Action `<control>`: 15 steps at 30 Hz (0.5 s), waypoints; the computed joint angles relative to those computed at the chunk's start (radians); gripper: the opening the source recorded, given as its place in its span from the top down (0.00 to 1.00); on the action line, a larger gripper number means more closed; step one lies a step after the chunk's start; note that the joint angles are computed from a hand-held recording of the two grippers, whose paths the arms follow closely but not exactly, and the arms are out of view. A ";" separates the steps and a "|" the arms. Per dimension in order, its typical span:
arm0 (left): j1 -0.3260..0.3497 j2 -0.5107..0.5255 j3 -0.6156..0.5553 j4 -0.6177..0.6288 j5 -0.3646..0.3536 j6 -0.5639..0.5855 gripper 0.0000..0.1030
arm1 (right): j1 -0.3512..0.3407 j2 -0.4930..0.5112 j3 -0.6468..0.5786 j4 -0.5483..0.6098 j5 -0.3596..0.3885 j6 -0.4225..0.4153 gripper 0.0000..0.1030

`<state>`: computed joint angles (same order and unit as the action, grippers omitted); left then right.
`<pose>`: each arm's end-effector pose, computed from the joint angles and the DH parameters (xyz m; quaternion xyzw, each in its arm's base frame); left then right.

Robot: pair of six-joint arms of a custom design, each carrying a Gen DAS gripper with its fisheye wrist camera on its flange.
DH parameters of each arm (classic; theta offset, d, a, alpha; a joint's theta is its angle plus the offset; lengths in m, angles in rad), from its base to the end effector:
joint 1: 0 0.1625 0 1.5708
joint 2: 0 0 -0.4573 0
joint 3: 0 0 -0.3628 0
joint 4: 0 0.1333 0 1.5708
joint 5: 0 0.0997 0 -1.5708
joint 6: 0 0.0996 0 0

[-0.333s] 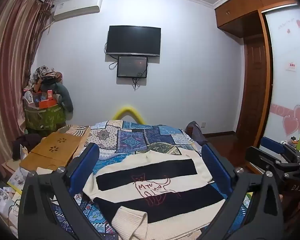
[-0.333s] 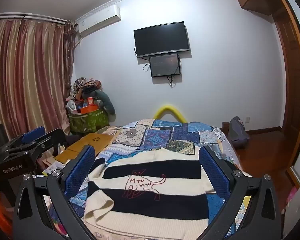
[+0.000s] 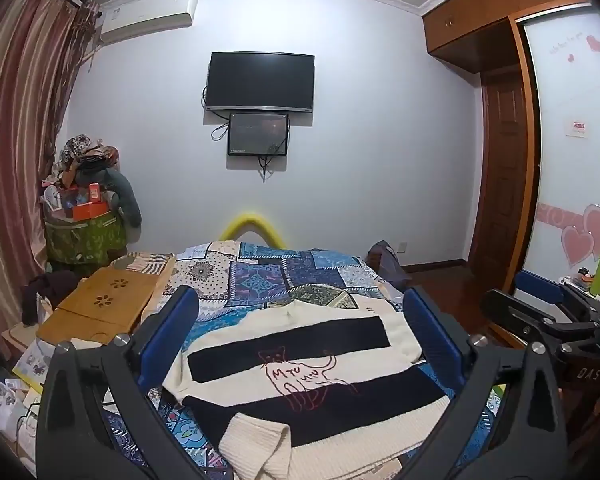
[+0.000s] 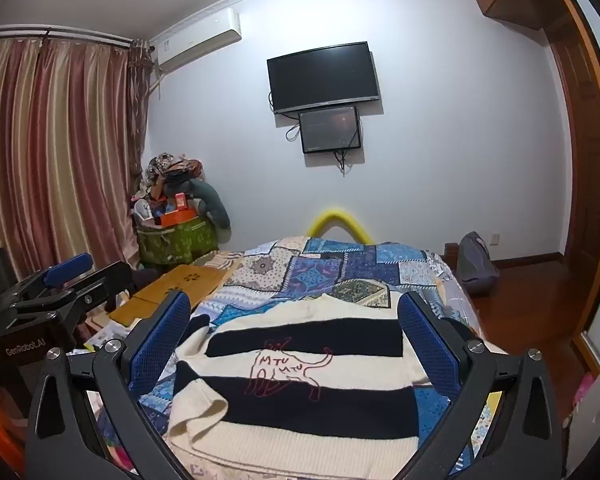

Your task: Fold small clothes

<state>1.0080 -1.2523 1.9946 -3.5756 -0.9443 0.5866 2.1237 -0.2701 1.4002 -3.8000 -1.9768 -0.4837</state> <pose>-0.1141 -0.5401 0.4221 0.2648 0.7435 -0.5584 0.2554 0.4593 -0.5653 0.0036 0.3223 -0.7777 0.5172 0.1541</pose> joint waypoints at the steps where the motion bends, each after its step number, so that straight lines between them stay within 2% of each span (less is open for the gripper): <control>1: -0.001 0.002 0.000 -0.002 0.001 0.001 0.00 | 0.001 0.000 -0.001 0.000 -0.002 0.000 0.00; 15: 0.013 0.011 -0.012 0.010 -0.014 -0.004 0.00 | -0.008 0.002 -0.005 -0.001 0.000 0.002 0.00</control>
